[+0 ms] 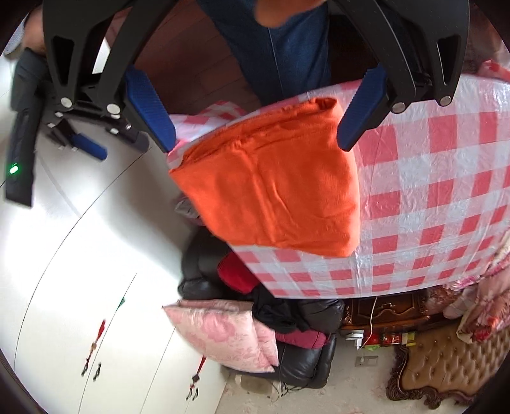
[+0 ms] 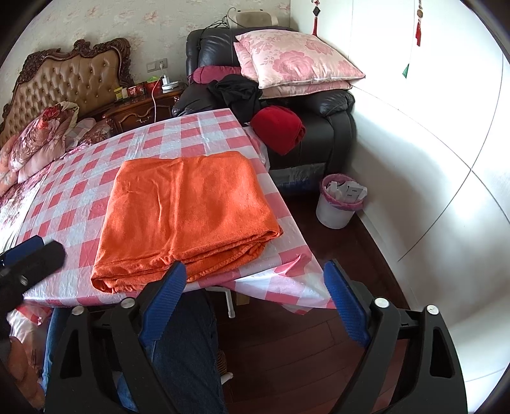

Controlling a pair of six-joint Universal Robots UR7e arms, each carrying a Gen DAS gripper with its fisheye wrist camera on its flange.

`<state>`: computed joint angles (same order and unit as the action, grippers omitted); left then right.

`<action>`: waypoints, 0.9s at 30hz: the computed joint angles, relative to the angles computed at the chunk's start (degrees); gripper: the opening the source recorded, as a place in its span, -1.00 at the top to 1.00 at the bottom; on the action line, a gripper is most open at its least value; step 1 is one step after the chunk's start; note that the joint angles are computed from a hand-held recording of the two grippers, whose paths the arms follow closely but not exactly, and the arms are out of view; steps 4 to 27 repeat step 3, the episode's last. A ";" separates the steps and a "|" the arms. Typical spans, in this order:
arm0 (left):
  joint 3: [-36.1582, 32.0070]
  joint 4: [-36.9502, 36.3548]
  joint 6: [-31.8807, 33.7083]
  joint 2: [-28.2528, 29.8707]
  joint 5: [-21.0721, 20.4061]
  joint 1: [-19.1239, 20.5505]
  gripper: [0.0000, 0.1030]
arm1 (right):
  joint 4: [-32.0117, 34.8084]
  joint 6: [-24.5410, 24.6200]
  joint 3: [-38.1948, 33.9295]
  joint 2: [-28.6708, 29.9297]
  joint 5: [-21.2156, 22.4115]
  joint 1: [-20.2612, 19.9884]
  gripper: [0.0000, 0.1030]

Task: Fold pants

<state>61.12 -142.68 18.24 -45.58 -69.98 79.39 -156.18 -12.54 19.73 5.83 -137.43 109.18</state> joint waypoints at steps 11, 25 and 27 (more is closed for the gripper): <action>-1.64 -4.28 0.68 -1.22 -1.07 2.87 -0.96 | 0.63 1.63 -4.79 2.64 1.05 -0.40 -0.70; -1.64 -4.28 0.68 -1.22 -1.07 2.87 -0.96 | 0.63 1.63 -4.79 2.64 1.05 -0.40 -0.70; -1.64 -4.28 0.68 -1.22 -1.07 2.87 -0.96 | 0.63 1.63 -4.79 2.64 1.05 -0.40 -0.70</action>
